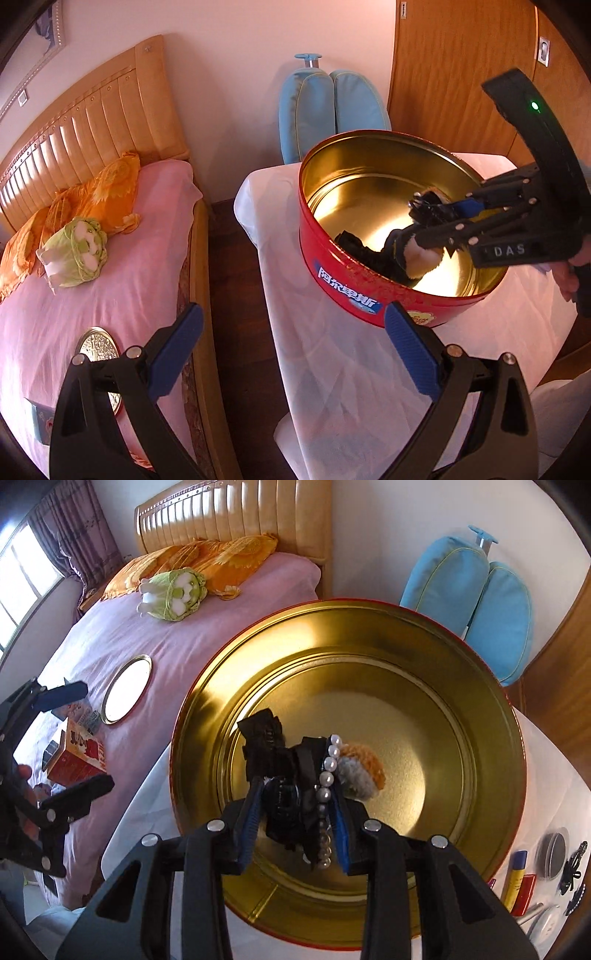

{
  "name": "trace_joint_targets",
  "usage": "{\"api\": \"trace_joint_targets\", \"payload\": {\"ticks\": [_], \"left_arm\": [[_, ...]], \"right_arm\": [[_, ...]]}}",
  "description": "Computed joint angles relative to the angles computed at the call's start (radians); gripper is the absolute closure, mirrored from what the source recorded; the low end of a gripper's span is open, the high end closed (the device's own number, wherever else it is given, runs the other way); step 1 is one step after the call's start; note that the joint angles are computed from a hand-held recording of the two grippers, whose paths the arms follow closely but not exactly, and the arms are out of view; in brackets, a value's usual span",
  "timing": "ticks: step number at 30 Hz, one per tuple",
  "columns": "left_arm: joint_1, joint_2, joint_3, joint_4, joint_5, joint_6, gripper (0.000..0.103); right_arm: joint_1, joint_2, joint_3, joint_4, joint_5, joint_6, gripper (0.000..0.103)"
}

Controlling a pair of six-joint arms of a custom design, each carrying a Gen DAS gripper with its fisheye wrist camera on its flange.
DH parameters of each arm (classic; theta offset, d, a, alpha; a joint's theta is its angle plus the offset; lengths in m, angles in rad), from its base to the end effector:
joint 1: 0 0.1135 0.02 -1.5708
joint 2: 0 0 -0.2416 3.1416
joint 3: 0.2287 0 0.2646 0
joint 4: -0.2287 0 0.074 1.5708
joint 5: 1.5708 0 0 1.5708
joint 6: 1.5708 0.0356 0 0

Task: Organize jewelry
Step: 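Carry the pearl bow clip into the red tin and release it, then grasp the black glittery curved claw clip with the left gripper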

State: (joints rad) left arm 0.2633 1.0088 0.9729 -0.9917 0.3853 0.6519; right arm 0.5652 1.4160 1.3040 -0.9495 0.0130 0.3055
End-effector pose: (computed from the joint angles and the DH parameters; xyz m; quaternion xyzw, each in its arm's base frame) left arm 0.2026 0.0408 0.2770 0.2330 0.9178 -0.0491 0.3177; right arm 0.2527 0.1597 0.2873 -0.1237 0.9598 0.1005 0.2311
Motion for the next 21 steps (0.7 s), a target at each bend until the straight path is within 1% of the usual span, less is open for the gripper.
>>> {"api": "trace_joint_targets", "payload": {"ticks": [5, 7, 8, 9, 13, 16, 18, 21], "left_arm": [[0.008, 0.034, 0.011, 0.007, 0.005, 0.025, 0.008], [0.01, 0.041, 0.011, 0.003, 0.011, 0.039, 0.008], [0.001, 0.034, 0.008, 0.0, 0.006, 0.037, 0.008], [-0.002, 0.036, 0.007, 0.0, 0.004, 0.041, 0.008], [-0.022, 0.042, 0.004, 0.006, -0.005, 0.031, 0.008], [-0.041, 0.035, 0.008, 0.005, 0.008, 0.008, 0.008], [-0.054, 0.029, 0.021, -0.014, 0.034, -0.015, 0.008], [-0.112, 0.002, 0.035, -0.031, 0.046, -0.047, 0.008]], "right_arm": [[-0.008, 0.086, 0.08, 0.019, 0.008, -0.015, 0.067], [-0.001, 0.115, 0.105, 0.013, 0.013, -0.023, 0.055], [0.005, 0.113, 0.1, 0.018, 0.022, -0.022, 0.041], [0.006, 0.108, 0.094, 0.026, 0.025, -0.023, 0.031], [0.006, 0.081, 0.061, 0.044, 0.041, -0.013, 0.022], [-0.009, 0.029, 0.021, 0.05, 0.056, -0.006, 0.017], [-0.023, -0.047, -0.034, 0.051, 0.068, 0.002, 0.011], [-0.059, -0.181, -0.124, 0.038, 0.074, 0.008, 0.01]]}}
